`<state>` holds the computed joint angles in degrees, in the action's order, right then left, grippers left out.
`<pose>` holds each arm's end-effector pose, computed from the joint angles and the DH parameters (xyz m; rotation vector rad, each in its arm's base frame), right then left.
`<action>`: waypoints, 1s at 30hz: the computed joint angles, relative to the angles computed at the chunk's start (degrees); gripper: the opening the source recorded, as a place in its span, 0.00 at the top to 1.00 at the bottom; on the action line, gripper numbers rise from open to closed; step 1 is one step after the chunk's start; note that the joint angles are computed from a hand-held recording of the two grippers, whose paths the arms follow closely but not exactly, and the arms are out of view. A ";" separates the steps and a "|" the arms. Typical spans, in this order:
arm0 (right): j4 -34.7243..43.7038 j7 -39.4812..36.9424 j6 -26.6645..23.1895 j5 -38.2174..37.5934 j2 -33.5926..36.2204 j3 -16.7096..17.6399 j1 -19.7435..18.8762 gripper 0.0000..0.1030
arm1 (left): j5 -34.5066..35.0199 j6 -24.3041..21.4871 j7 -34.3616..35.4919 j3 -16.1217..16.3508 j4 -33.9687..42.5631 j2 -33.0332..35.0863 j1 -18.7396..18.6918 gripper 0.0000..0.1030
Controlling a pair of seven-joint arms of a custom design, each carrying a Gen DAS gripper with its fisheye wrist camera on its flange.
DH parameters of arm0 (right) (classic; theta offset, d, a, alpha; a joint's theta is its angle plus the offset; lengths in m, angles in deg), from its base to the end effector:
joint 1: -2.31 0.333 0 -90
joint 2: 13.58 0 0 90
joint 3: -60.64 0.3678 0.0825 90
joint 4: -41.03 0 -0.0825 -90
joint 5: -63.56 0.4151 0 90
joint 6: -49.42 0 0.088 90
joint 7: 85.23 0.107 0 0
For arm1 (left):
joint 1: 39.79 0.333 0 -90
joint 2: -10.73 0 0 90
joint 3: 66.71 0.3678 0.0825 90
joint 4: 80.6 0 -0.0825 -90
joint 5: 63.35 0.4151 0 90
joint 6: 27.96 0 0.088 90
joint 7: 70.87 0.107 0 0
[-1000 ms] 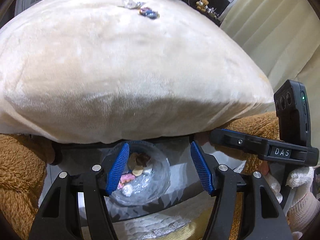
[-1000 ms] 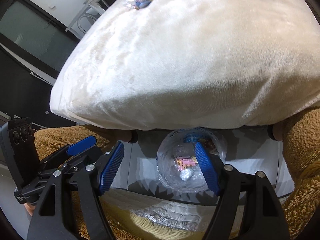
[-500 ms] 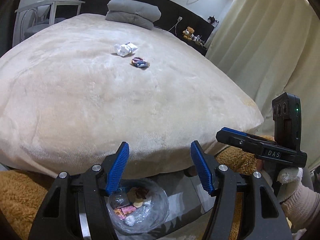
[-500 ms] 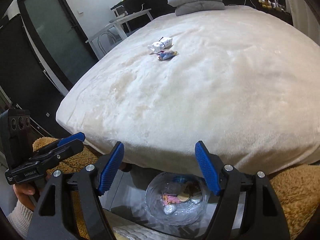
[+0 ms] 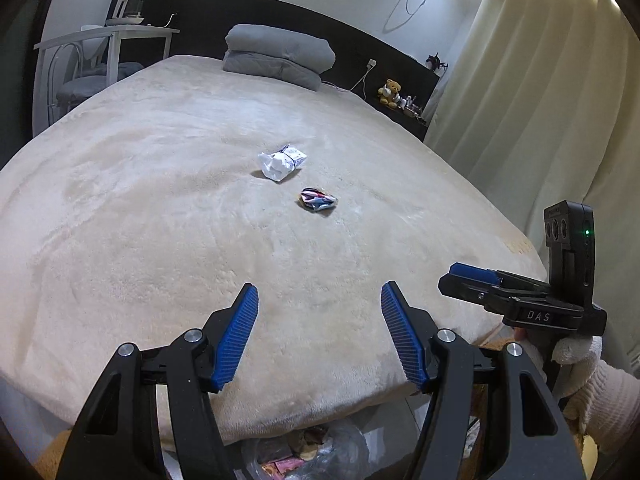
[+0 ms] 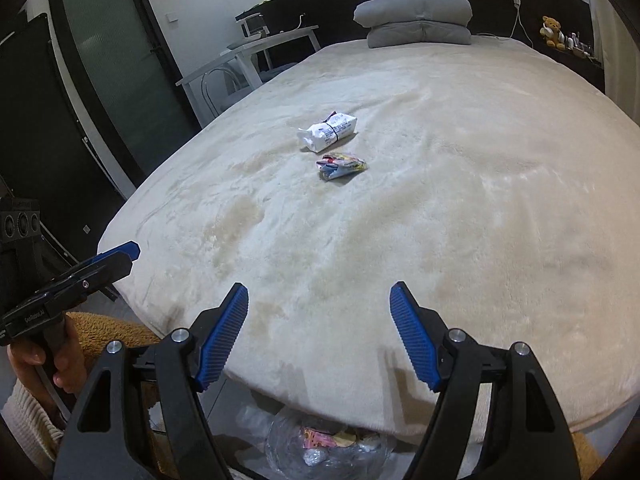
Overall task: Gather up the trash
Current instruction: 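Raise both tools back over the bed toward the remaining wrappers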
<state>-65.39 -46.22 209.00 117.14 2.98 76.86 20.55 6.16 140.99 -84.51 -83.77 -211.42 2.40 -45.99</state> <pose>0.6076 0.3509 0.4608 -2.0510 1.0008 -0.0741 0.4688 -0.2749 0.5033 -1.9552 1.4901 -1.1101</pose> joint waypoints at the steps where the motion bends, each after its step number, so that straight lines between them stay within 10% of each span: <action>1: 1.51 0.06 -0.14 -0.98 1.06 -0.16 0.28 0.29 | 0.02 0.40 0.22 0.35 0.38 0.38 0.26 0.39; 30: 55.07 30.48 -17.68 -40.00 37.63 -5.83 9.08 0.26 | -12.86 5.93 25.12 9.31 7.16 9.91 2.24 0.33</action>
<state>-10.32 -15.74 191.32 77.13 40.61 71.03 29.63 -6.70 146.93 -59.39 -74.46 -204.26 12.30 -43.75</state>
